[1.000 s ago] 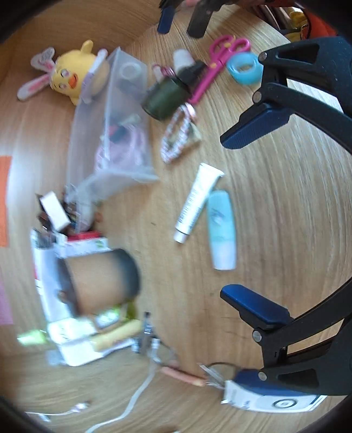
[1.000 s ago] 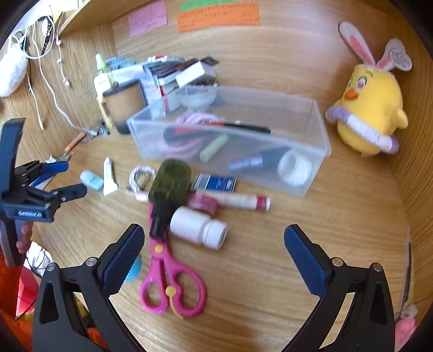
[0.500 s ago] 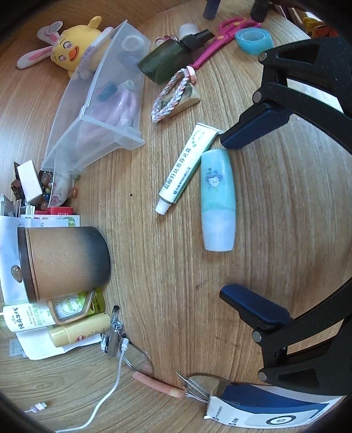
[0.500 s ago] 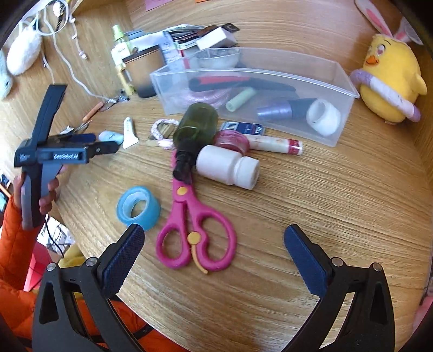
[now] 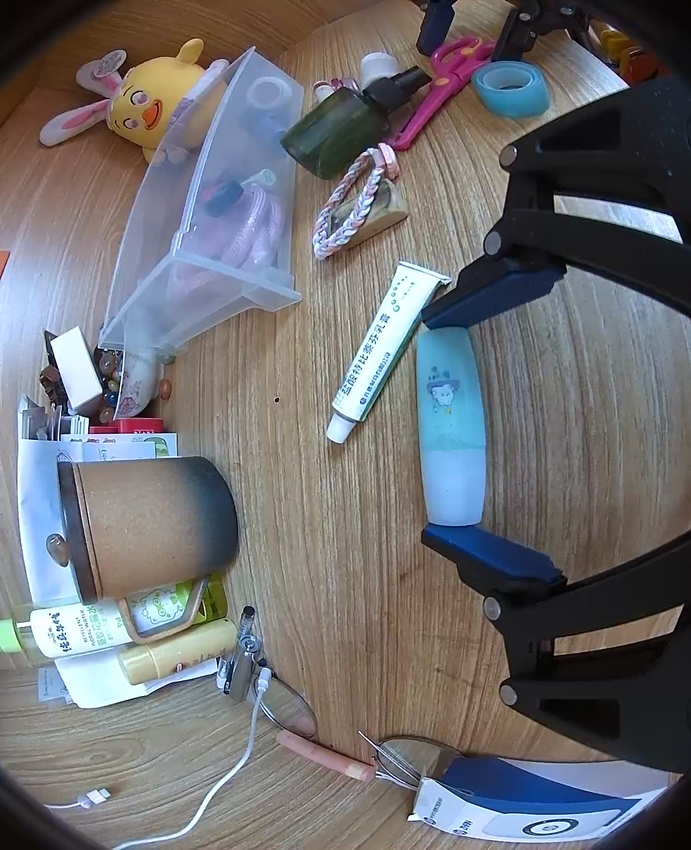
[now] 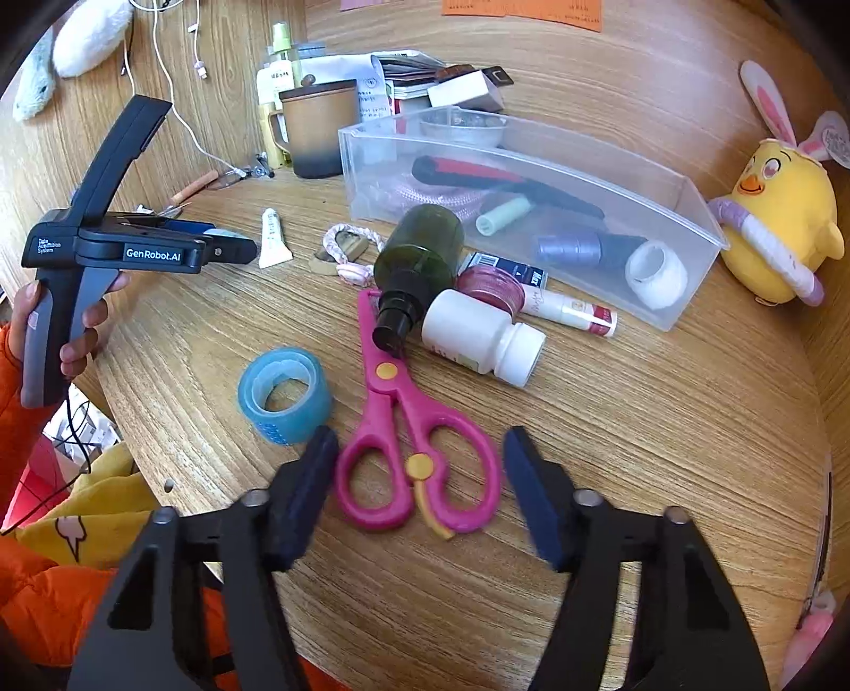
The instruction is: Organize objects
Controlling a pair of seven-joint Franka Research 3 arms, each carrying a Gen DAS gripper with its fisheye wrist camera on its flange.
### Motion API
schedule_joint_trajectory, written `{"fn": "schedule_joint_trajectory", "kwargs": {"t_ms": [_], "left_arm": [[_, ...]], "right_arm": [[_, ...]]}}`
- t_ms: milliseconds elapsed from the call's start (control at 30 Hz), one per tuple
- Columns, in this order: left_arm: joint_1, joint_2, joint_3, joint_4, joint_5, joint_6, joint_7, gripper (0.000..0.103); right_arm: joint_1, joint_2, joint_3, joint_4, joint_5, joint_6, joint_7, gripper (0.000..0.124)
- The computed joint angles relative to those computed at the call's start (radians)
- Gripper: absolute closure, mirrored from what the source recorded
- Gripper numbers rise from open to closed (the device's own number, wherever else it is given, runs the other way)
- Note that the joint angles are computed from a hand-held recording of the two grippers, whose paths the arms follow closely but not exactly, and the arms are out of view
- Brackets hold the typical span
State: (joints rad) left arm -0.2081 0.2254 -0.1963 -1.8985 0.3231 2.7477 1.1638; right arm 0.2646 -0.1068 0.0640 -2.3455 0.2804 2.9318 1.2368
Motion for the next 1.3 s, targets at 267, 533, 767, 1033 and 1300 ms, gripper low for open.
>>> {"fn": "schedule_joint_trajectory", "kwargs": {"t_ms": [267, 533, 767, 1033, 1300], "left_arm": [[0.017, -0.041, -0.011, -0.055, -0.062, 0.037, 0.009, 0.030], [0.008, -0.095, -0.005, -0.109, -0.021, 0.087, -0.025, 0.030], [0.004, -0.112, -0.022, -0.106, -0.044, 0.125, 0.014, 0.030], [-0.022, -0.059, -0.042, 0.003, -0.073, 0.153, 0.075, 0.030], [-0.041, 0.042, -0.053, 0.158, -0.086, 0.135, 0.081, 0.030]], "right_arm": [[0.005, 0.051, -0.013, 0.095, 0.052, -0.106, -0.067, 0.065], [-0.002, 0.123, -0.001, 0.193, 0.009, -0.163, -0.096, 0.088], [0.004, 0.112, 0.001, 0.179, -0.028, -0.145, -0.066, 0.105], [-0.010, 0.046, -0.010, 0.104, 0.017, -0.106, -0.055, 0.107], [-0.015, 0.002, -0.023, 0.069, 0.041, -0.014, -0.078, 0.107]]}}
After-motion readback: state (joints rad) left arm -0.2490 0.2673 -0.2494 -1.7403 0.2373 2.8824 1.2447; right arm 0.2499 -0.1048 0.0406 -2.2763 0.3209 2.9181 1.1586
